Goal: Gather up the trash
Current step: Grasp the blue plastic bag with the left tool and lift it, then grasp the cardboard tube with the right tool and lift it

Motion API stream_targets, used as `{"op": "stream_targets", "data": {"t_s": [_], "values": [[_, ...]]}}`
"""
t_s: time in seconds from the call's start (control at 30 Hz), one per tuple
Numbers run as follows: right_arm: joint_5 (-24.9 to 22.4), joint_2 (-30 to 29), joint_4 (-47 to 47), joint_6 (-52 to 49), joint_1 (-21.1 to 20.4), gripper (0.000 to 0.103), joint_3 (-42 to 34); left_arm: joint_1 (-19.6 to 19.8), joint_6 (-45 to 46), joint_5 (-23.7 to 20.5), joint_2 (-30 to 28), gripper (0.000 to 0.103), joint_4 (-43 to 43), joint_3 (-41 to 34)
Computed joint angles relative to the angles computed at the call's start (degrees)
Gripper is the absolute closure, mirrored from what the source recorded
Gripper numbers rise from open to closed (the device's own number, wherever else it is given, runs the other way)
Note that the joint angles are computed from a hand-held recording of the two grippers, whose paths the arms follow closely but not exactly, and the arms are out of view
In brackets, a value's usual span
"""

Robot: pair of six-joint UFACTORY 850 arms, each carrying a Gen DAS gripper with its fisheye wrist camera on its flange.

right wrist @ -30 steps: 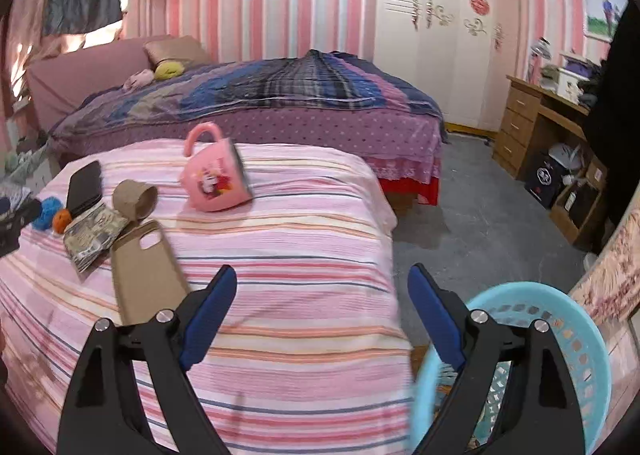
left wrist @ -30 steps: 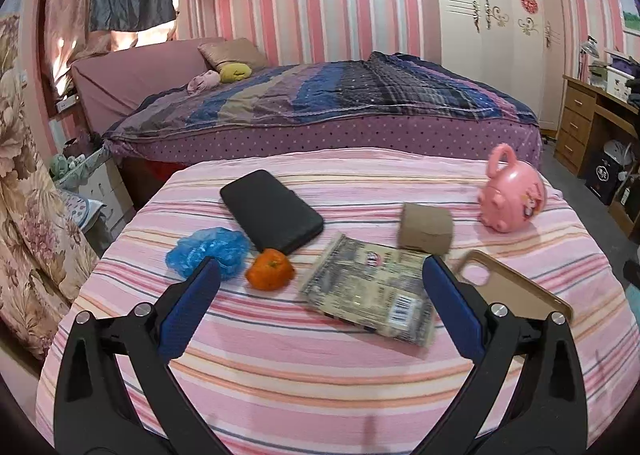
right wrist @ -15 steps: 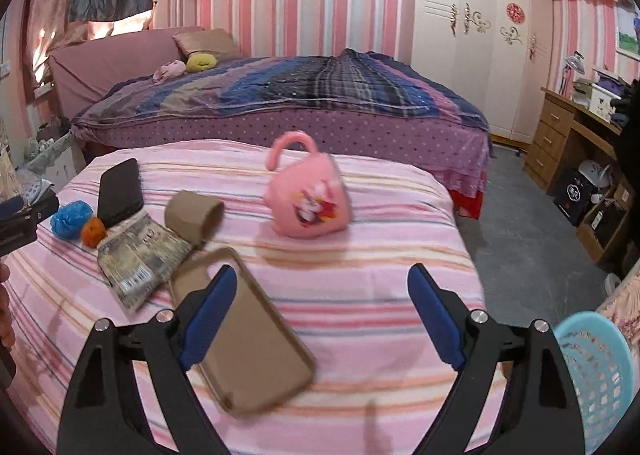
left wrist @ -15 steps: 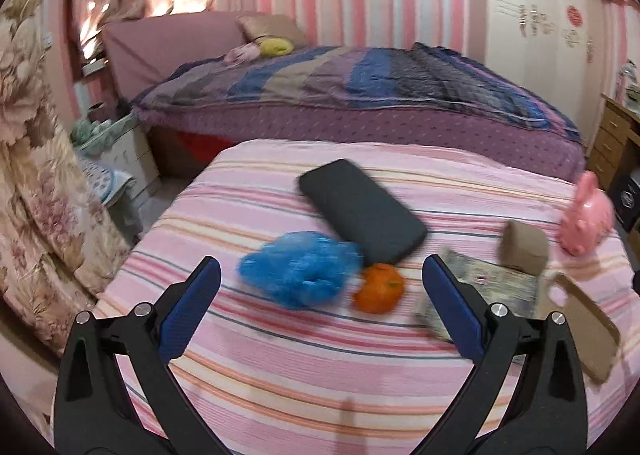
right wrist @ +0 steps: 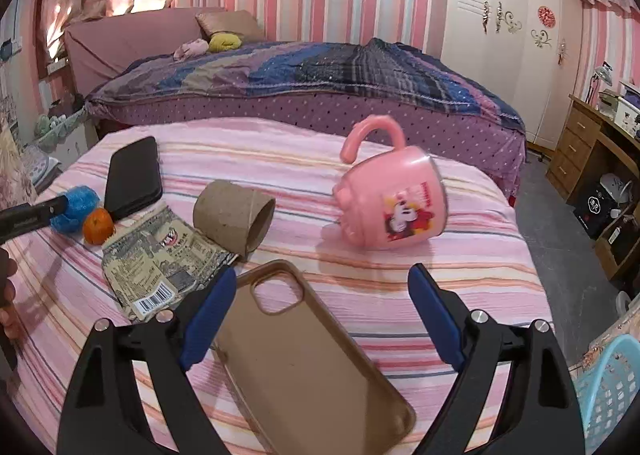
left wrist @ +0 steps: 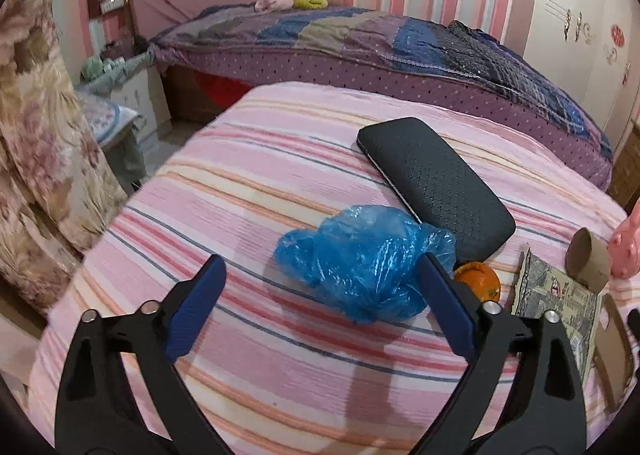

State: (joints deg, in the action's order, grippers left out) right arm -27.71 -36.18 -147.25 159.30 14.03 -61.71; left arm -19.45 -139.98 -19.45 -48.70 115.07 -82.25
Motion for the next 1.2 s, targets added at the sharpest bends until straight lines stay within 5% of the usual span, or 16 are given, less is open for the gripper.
{"op": "stream_targets", "data": {"t_s": [0.2,0.27,0.57,0.97,1.07,1.2], "values": [[0.4,-1.2,-1.1,1.7,0.0,0.017,-0.9,0.4,-9.6,4.6,-0.7,0.068,13.2,-0.6],[0.4,-1.4,-0.7,1.5,0.3,0.017,-1.2,-0.1,-9.4,3.6,-0.3,0.071,13.8,0.0],[1.6,-3.0,-3.5,2.9,1.2,0.017,-4.8,-1.7,-1.4,-4.1,3.9,0.074,7.2,4.5],[12.5,-13.7,16.8,-13.9,1.7,0.018,-21.7,-0.3,2.1,-4.9,5.3,0.074,3.6,6.0],[15.7,-14.7,8.5,-4.9,1.1,0.044,-23.0,0.0,1.2,-4.8,5.8,0.074,4.0,6.6],[10.7,-11.9,1.2,0.8,1.4,0.048,-18.4,0.1,-0.6,-4.7,7.1,0.074,5.2,8.3]]}}
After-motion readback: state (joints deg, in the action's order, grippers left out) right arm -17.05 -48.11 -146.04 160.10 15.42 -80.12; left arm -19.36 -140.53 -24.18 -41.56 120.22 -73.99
